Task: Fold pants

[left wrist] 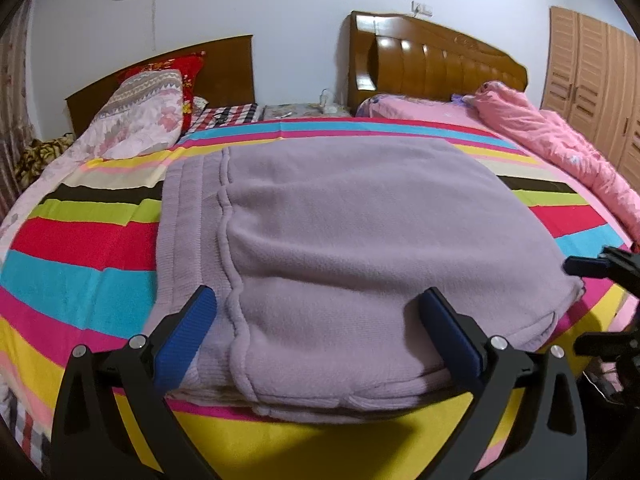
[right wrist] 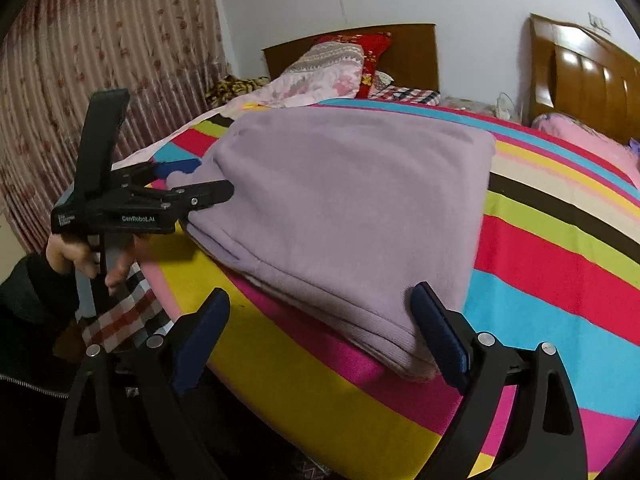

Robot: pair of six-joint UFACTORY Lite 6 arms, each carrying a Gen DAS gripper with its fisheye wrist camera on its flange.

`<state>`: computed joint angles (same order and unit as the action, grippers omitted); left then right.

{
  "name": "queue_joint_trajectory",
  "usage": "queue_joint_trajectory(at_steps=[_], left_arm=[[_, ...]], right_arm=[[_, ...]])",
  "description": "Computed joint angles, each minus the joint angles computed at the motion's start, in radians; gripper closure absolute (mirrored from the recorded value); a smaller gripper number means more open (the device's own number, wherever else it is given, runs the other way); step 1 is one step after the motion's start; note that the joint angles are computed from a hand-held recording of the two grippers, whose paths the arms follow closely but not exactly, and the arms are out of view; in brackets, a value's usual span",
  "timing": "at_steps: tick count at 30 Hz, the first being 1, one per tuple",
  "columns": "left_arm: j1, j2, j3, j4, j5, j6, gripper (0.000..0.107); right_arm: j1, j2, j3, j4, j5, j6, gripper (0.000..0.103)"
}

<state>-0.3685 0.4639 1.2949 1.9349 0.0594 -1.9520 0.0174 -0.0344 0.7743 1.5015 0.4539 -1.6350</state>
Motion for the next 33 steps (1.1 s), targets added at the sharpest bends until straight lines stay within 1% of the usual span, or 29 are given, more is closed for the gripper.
queue_joint_trajectory(at_steps=[2,4,5,6,9,10,13,14,15,16,19,21,23,26,27,29,30,33], left_arm=[[-0.056,-0.032,-0.027,-0.209,0.112,0.176,0.006],[-0.141,-0.095,-0.051,-0.415,0.274,0.303,0.006],[-0.184,-0.122,-0.059,-0.475,0.354,0.325,0.006],[-0.236,-0.161,-0.081,-0.492,0.426,0.304,0.006],[-0.325,-0.243,-0.135,-0.489,0.497,0.227,0.006],[-0.36,-0.265,-0.141,-0.513,0.538,0.221,0.006],[-0.479,-0.295,-0.158,-0.509,0.742,0.144,0.006],[-0.517,-0.296,-0.161,-0.499,0.806,0.118,0.006],[-0.556,-0.31,-0.179,-0.488,0.85,0.089,0.006],[-0.574,-0.325,-0.189,-0.494,0.852,0.086,0.006],[-0.583,-0.387,-0.236,-0.523,0.761,0.092,0.006],[-0.601,-0.397,-0.258,-0.517,0.745,0.069,0.006],[-0.629,-0.388,-0.263,-0.509,0.766,0.065,0.006],[-0.641,-0.37,-0.256,-0.504,0.781,0.075,0.006],[-0.642,-0.362,-0.251,-0.504,0.782,0.08,0.006],[-0.65,-0.352,-0.251,-0.498,0.776,0.08,0.006],[-0.655,-0.348,-0.25,-0.496,0.772,0.081,0.006],[-0.661,-0.347,-0.254,-0.487,0.771,0.074,0.006]], right_arm=[[-0.037,-0.075,-0.031,-0.024,0.027,0.066,0.015],[-0.052,-0.162,-0.078,-0.01,-0.004,0.092,0.015],[-0.049,-0.189,-0.094,0.002,-0.022,0.099,0.014],[-0.055,-0.228,-0.115,0.003,-0.033,0.124,0.014],[-0.04,-0.303,-0.149,-0.027,-0.089,0.214,0.014],[-0.029,-0.33,-0.162,-0.025,-0.105,0.227,0.014],[0.014,-0.428,-0.206,-0.038,-0.15,0.271,0.014],[0.023,-0.452,-0.212,-0.06,-0.16,0.296,0.014],[0.041,-0.497,-0.23,-0.107,-0.185,0.355,0.014],[0.05,-0.518,-0.239,-0.145,-0.197,0.399,0.014],[0.053,-0.602,-0.286,-0.276,-0.206,0.534,0.014],[0.038,-0.645,-0.318,-0.297,-0.193,0.542,0.014],[0.029,-0.686,-0.343,-0.327,-0.2,0.559,0.014],[0.021,-0.742,-0.369,-0.429,-0.239,0.655,0.014],[0.012,-0.75,-0.375,-0.432,-0.237,0.655,0.014],[0.005,-0.762,-0.386,-0.45,-0.236,0.664,0.01],[0.006,-0.769,-0.391,-0.471,-0.236,0.685,0.01],[-0.01,-0.768,-0.39,-0.447,-0.224,0.655,0.009]])
